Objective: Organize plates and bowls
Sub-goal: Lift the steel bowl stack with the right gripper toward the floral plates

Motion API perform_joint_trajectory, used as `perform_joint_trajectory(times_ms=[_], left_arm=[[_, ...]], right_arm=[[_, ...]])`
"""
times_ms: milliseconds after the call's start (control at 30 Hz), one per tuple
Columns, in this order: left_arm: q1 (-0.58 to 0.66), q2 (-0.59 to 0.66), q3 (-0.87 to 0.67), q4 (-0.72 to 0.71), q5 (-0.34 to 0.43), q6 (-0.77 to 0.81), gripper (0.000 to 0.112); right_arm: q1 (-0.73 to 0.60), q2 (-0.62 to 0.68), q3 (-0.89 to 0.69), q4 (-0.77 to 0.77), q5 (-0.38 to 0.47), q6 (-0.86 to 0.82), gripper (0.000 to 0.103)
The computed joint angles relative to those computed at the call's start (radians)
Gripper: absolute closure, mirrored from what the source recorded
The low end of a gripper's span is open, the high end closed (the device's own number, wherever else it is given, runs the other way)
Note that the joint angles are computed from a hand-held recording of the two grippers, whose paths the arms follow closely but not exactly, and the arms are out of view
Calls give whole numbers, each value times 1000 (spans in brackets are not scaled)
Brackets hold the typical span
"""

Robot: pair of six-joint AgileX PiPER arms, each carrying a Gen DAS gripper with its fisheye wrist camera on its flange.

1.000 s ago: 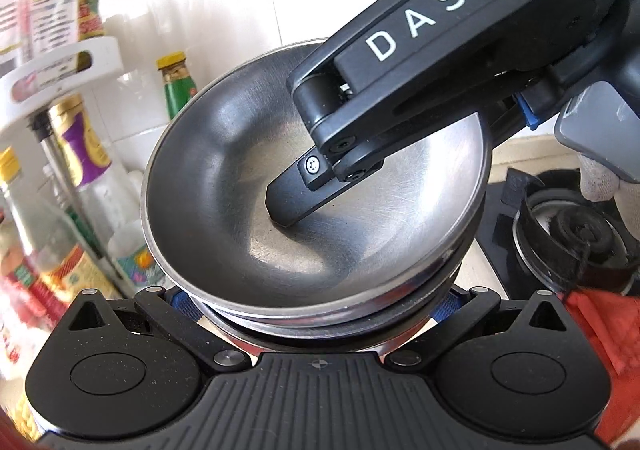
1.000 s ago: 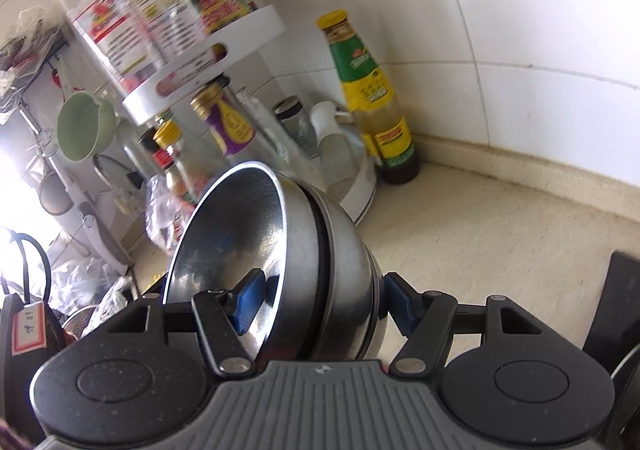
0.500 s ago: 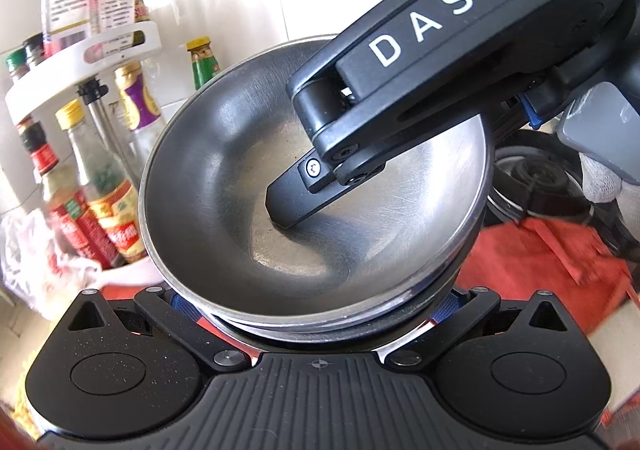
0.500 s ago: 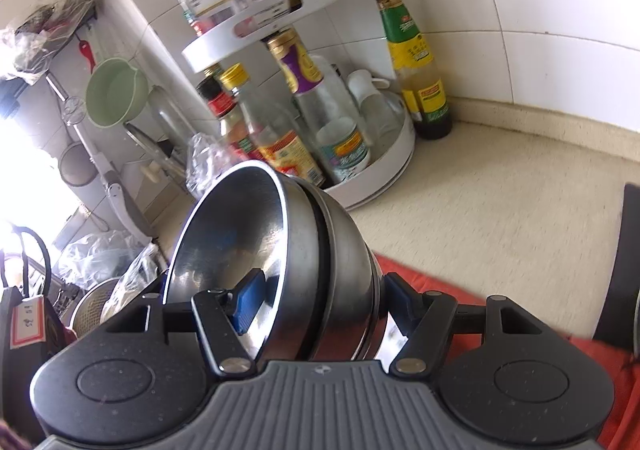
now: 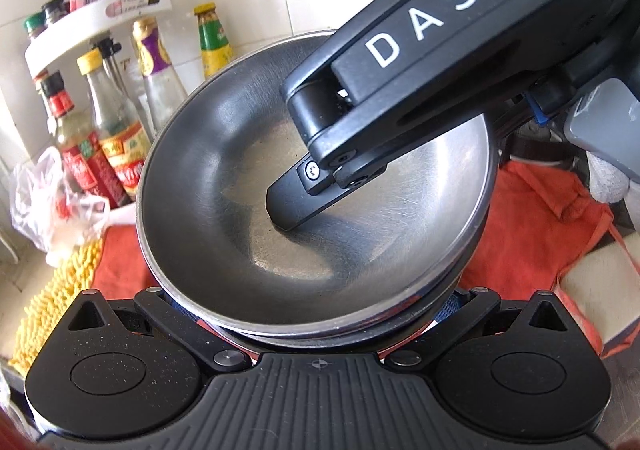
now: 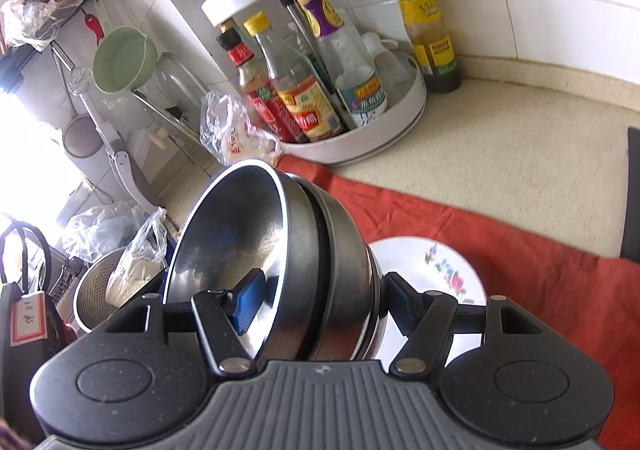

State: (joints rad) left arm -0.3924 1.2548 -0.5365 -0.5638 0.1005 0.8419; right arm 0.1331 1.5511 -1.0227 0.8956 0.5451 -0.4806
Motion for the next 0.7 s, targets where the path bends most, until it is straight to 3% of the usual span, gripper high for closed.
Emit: perform_joint_trajectory(times_ms=[67,300,500,567,700], left_arm=[[25,29,-15,-124,9,140,9],[46,66,-6,-319,6,351,9],[24,65,21,-294,-19,317,9],[19,66,17,-221,-20,241,9],[29,70,12,-244,-15,269,9]], right_arm=[[5,9,9,14,-5,-9,40],[11,41,22,57,-15,-37,40],[1,67,21,95,-10,-72,40],[0,70,17,93,-7,-71,40],[-2,76,12,99,-5,-79,40]])
